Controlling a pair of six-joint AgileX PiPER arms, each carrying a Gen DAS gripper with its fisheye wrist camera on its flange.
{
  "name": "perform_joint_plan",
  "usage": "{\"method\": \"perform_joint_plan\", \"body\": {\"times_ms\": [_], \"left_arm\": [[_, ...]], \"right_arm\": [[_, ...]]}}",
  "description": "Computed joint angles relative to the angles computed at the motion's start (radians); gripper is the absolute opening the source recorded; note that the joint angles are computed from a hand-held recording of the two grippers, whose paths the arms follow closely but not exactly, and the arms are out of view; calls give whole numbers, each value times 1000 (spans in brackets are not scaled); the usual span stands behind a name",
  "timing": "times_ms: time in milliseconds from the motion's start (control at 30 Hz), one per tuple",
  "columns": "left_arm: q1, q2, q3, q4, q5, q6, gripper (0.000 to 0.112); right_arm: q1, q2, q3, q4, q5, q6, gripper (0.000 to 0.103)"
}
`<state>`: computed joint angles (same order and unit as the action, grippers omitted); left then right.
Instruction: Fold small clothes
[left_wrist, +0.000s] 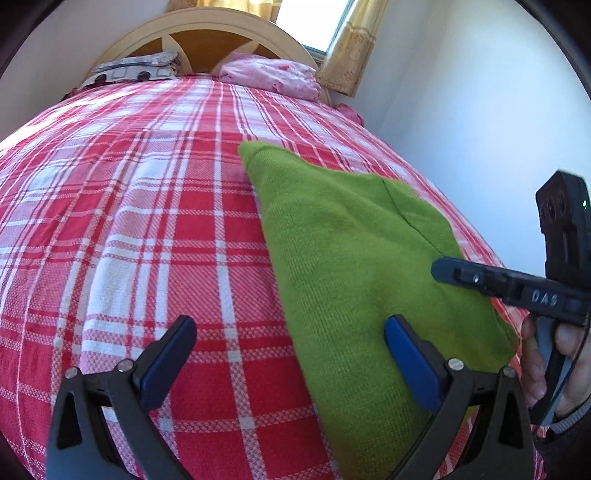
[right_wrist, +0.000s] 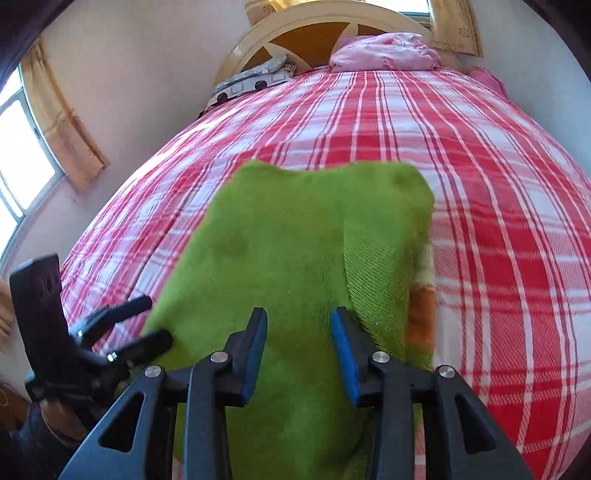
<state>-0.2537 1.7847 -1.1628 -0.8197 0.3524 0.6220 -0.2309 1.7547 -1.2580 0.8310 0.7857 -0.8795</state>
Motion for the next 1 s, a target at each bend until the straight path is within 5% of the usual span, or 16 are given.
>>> {"method": "perform_joint_plan", "body": {"times_ms": [167, 267, 400, 500, 700, 767, 833, 933, 1000], "left_arm": [[-64, -9, -8, 305, -13, -263, 103], [-101, -21, 6, 508, -28, -459, 103], [-136, 27, -71, 651, 33, -577, 103], [-149, 34, -83, 688, 39, -611, 103], [-183, 3, -39, 878, -8, -793, 103], [-176, 2, -38, 850, -6, -769, 103], [-175, 2, -39, 835, -4, -758, 103], [-173, 4, -42, 828, -6, -753, 103], [-175, 2, -40, 836, -9, -763, 103]], "right_arm": [[-19, -29, 101, 144, -59, -162, 38], [-77, 16, 92, 251, 6, -265, 37], [-147, 132, -50, 231, 113, -126, 0], [-200, 179, -75, 288, 221, -111, 0], [-85, 4, 31, 151, -20, -77, 2], [-47, -32, 38, 117, -88, -70, 11], [-17, -24, 13, 105, -112, -74, 63], [37, 39, -72, -126, -154, 132, 71], [21, 127, -159, -206, -76, 267, 71]]}}
